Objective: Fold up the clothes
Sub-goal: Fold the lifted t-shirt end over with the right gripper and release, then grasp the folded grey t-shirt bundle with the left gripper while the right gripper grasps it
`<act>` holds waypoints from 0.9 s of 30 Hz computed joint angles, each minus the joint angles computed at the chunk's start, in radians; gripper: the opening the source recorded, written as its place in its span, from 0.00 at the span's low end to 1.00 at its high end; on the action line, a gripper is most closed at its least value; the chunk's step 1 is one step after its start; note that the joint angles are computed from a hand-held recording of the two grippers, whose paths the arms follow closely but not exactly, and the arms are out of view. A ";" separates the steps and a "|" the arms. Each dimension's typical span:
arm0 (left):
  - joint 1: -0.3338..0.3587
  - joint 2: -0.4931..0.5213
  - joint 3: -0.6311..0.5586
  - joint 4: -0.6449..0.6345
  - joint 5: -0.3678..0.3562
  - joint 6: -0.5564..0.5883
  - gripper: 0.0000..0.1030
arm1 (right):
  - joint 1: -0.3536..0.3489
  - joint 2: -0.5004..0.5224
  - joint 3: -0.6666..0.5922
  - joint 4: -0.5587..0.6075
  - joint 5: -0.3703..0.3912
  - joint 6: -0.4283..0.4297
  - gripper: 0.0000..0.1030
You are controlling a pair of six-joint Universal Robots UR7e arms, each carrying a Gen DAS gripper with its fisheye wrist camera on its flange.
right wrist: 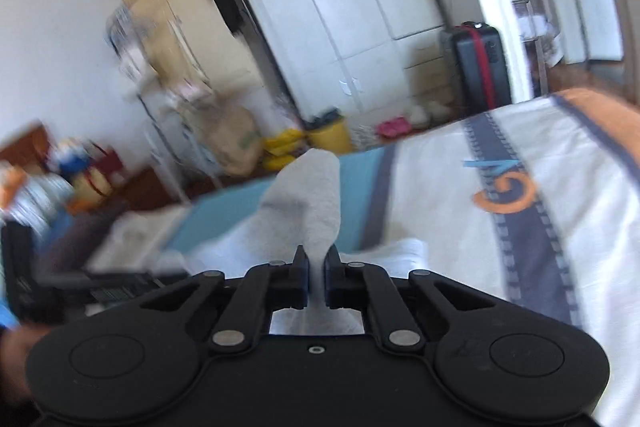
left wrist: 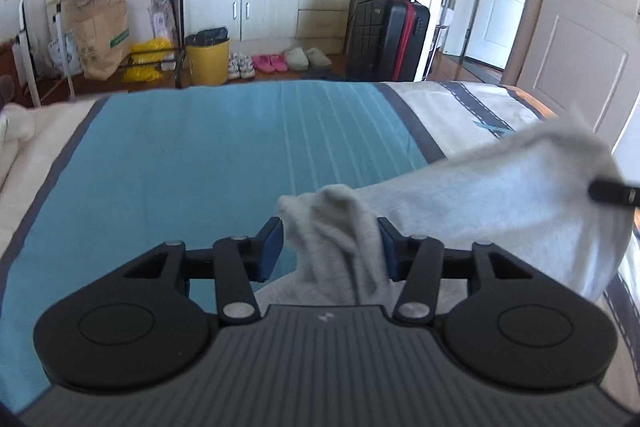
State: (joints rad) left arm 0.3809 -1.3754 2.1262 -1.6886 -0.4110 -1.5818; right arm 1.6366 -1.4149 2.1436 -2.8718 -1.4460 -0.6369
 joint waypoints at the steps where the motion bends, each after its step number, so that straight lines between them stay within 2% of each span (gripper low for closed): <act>1: 0.021 0.015 -0.024 0.049 -0.015 -0.018 0.50 | 0.007 0.029 -0.017 0.000 -0.068 0.040 0.07; 3: 0.058 0.034 -0.056 0.123 -0.043 -0.036 0.62 | 0.008 0.081 -0.035 -0.012 -0.145 0.093 0.07; 6: 0.061 0.026 -0.054 0.153 -0.041 -0.069 0.62 | 0.024 0.134 -0.048 -0.046 -0.221 0.114 0.08; 7: 0.051 0.021 -0.059 0.199 -0.035 -0.107 0.62 | 0.035 0.136 -0.049 -0.053 -0.241 0.112 0.08; 9: 0.011 0.007 -0.077 0.369 -0.003 -0.285 0.61 | 0.054 0.136 -0.050 -0.066 -0.276 0.109 0.08; 11: -0.043 -0.044 -0.056 0.433 0.039 -0.400 0.58 | 0.066 0.134 -0.025 -0.142 -0.318 0.063 0.14; 12: -0.076 -0.077 -0.032 0.402 0.055 -0.396 0.58 | 0.073 0.135 -0.010 -0.194 -0.343 0.033 0.28; 13: -0.102 -0.106 -0.003 0.331 0.067 -0.351 0.58 | 0.084 0.136 0.001 -0.242 -0.365 0.006 0.34; 14: -0.118 -0.116 0.019 0.237 0.064 -0.264 0.58 | 0.091 0.131 0.013 -0.282 -0.370 -0.023 0.37; 16: -0.144 -0.123 0.056 0.053 0.047 -0.096 0.58 | 0.097 0.109 0.035 -0.323 -0.321 -0.064 0.38; 18: -0.143 -0.092 0.059 -0.055 -0.022 0.012 0.46 | 0.092 0.083 0.055 -0.330 -0.245 -0.090 0.40; 20: -0.121 -0.064 0.049 -0.102 -0.086 0.042 0.44 | 0.092 0.078 0.068 -0.346 -0.206 -0.116 0.44; 21: -0.108 -0.055 0.049 -0.124 -0.116 0.044 0.44 | 0.087 0.075 0.063 -0.312 -0.179 -0.120 0.44; 23: -0.069 -0.033 0.023 -0.072 -0.179 -0.021 0.44 | 0.072 0.077 0.032 -0.202 -0.143 -0.102 0.47; 24: -0.049 -0.027 0.017 -0.055 -0.205 -0.052 0.46 | 0.066 0.091 0.013 -0.161 -0.153 -0.083 0.47; 27: -0.003 -0.058 0.056 -0.130 -0.258 -0.093 0.54 | 0.055 0.150 -0.054 -0.046 -0.221 -0.008 0.48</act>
